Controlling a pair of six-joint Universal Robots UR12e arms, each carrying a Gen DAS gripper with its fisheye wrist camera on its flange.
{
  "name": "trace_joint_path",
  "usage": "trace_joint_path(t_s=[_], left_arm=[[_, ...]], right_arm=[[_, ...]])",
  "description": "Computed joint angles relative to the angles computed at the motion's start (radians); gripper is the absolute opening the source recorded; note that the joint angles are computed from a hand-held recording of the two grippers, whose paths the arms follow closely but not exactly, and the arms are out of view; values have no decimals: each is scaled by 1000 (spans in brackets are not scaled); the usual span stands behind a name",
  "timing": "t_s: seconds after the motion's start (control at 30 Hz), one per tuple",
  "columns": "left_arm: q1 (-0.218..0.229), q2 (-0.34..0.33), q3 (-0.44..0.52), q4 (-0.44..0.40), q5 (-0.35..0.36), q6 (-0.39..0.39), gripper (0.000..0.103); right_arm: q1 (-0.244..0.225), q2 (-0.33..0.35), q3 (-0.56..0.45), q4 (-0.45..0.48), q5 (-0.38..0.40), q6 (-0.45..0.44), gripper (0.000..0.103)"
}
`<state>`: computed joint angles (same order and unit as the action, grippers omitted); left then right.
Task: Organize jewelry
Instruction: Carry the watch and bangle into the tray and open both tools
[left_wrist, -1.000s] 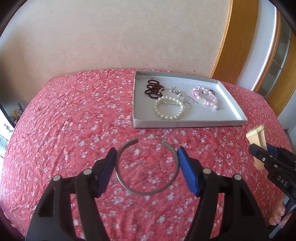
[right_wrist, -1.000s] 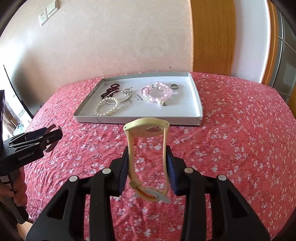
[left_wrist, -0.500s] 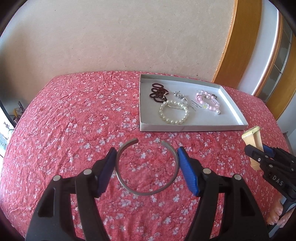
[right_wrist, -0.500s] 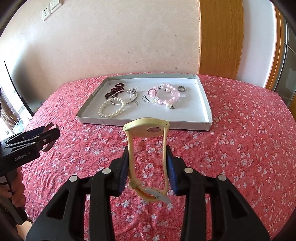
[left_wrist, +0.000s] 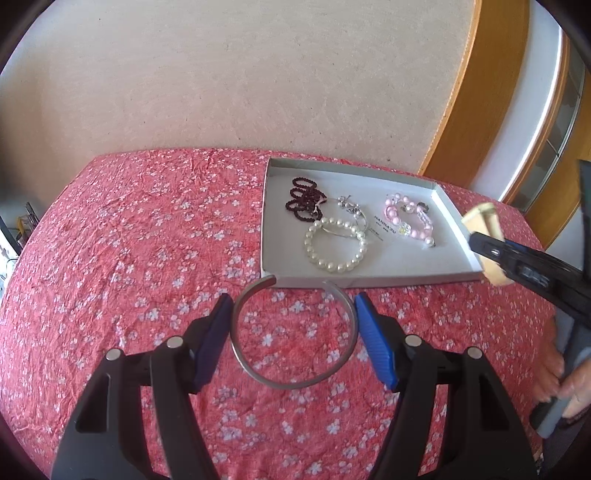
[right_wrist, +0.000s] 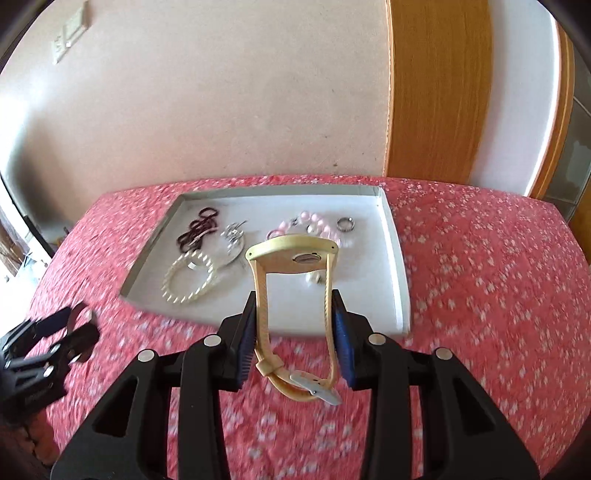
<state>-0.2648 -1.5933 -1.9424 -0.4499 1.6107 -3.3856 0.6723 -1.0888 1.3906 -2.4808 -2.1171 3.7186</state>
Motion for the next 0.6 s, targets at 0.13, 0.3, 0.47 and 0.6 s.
trace_joint_path(t_s=[0.13,0.3,0.47,0.6], left_arm=[[3,-21,29,-1,1,6,67],[1,-54,67,-7,3,18,67],[-1,-79,89,-4,-11,28,67],[-3,-104,110,-11,-33,25,67]], right_arm=[[-44,36,-51,47,53,38,39],[-67,67,-86,75,64,53,44],[-63,60,-72,40,53,28,62],[-46,26,-30,15,15,24,64]])
